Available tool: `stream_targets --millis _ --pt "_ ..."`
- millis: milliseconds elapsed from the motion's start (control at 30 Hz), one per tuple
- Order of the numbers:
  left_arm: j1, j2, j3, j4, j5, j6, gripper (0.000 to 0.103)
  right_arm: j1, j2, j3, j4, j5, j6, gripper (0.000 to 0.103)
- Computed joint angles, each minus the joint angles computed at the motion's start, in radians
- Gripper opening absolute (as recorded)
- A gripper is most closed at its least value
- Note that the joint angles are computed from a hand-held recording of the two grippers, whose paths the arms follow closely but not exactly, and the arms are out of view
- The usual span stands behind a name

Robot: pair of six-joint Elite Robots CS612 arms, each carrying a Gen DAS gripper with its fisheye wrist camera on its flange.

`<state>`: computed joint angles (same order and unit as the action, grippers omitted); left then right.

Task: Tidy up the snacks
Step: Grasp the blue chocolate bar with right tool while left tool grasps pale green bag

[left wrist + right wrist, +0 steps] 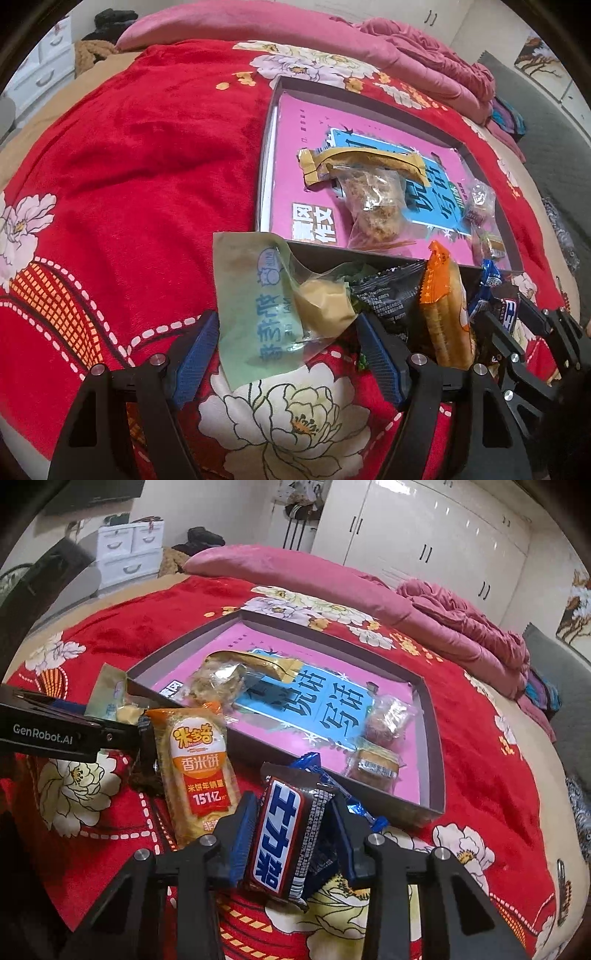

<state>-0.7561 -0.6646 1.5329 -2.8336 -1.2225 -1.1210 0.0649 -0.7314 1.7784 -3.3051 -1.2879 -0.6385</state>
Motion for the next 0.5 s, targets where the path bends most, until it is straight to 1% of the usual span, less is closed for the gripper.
stream_targets --millis 33,100,133,200,367,500 --pt "0.0 0.0 0.001 -0.003 0.0 0.0 0.077 -0.002 -0.001 -0.001 0.008 0.011 0.003 0.037" --pt "-0.001 0.001 0.003 -0.023 -0.003 0.011 0.069 -0.009 -0.005 -0.003 0.029 0.048 0.009 0.034" --pt "-0.002 0.001 0.003 -0.025 -0.001 0.016 0.068 -0.012 -0.006 -0.003 0.038 0.066 0.007 0.033" --pt "-0.003 0.002 0.0 -0.03 -0.003 0.031 0.061 -0.01 -0.007 -0.002 0.042 0.066 0.0 0.033" --pt "-0.002 0.007 -0.011 -0.025 -0.004 0.047 0.06 -0.005 -0.009 0.001 0.051 0.079 -0.03 0.031" --pt "0.007 0.01 -0.007 -0.056 -0.036 0.02 0.06 -0.006 -0.009 0.002 0.056 0.09 -0.036 0.03"
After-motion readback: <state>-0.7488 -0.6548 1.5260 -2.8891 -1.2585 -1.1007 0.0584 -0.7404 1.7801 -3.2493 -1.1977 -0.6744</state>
